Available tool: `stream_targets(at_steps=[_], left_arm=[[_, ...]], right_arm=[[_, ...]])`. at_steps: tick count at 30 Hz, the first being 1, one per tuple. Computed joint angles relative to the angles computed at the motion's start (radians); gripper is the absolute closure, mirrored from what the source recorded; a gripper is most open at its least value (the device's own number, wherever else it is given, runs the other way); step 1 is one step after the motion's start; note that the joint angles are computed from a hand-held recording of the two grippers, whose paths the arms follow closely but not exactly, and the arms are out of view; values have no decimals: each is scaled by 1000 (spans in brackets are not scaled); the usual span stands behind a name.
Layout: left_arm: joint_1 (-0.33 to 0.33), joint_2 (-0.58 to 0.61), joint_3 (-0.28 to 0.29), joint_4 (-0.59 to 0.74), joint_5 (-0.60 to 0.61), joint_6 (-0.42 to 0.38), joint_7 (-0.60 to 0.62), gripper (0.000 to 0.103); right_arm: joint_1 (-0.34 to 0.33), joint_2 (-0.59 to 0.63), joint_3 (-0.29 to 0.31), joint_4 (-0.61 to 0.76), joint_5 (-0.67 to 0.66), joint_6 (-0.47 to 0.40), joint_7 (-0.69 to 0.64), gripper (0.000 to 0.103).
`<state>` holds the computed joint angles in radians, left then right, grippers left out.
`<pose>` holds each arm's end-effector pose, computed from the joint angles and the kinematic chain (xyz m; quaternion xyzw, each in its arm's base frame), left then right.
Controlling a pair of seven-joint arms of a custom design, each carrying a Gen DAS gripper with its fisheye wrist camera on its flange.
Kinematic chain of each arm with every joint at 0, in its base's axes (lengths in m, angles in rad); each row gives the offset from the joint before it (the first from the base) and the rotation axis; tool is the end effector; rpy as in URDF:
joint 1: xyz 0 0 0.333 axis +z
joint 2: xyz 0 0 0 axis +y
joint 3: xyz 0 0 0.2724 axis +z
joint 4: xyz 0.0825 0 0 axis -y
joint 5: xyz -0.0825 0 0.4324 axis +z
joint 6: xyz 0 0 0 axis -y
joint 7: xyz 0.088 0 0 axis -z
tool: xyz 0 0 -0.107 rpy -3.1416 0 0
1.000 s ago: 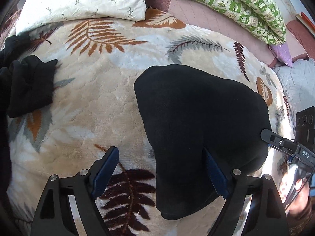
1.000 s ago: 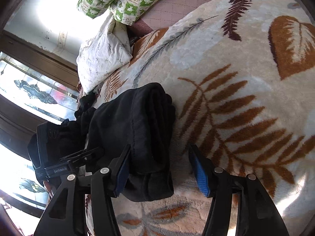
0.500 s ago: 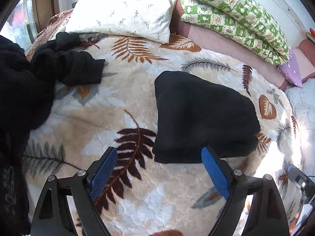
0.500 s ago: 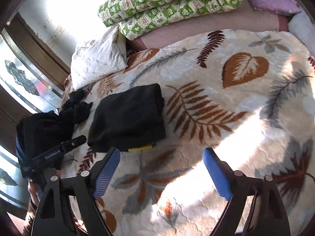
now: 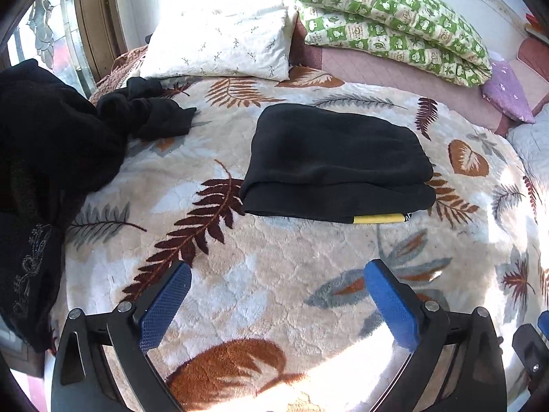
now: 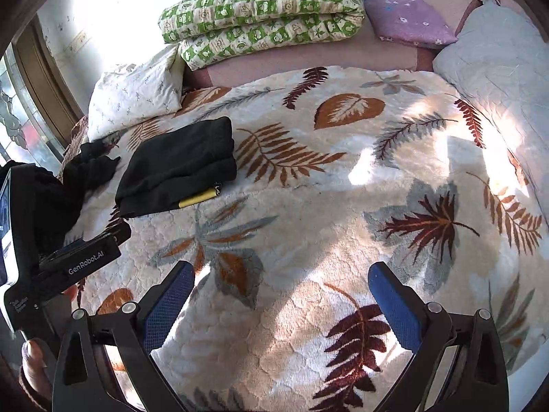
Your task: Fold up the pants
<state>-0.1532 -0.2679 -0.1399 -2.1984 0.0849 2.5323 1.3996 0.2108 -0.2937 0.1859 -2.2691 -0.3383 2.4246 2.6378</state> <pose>0.5490 -0.1702 0.5025 -0.6103 0.7337 -0.2231 0.1987 0.5128 0.2162 0.4625 -0.5082 0.8183 -0.1736 0.2049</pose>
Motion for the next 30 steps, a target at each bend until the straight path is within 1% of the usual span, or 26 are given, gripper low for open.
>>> stream_targets(at_steps=[2, 5, 7, 8, 9, 12, 16, 20, 30], left_arm=[[9, -20, -11, -23, 37, 29, -25, 1], [0, -54, -8, -53, 45, 54, -15, 1], [-5, -62, -8, -50, 48, 30, -11, 1], [-16, -63, 1, -45, 28, 11, 12, 1], [-27, -69, 12, -49, 1, 10, 36, 1], [-37, -93, 24, -74, -37, 40, 61, 1], [-58, -97, 48, -72, -111, 25, 116, 1], [-59, -101, 45, -76, -137, 41, 134, 1], [-66, -96, 40, -73, -162, 44, 174, 1]], right_arm=[[2, -13, 7, -7, -9, -2, 7, 1], [4, -20, 15, -11, -20, -2, 10, 1], [6, -21, 16, -13, -21, 1, 11, 1], [7, -23, 15, -15, -16, 3, 9, 1], [8, -25, 14, -19, -12, 8, 9, 1], [6, -37, 17, -31, -10, 11, 17, 1], [0, -52, 24, -41, -18, 4, 23, 1], [-5, -63, 28, -52, -22, -7, 28, 1], [-12, -74, 30, -67, -24, -22, 35, 1]])
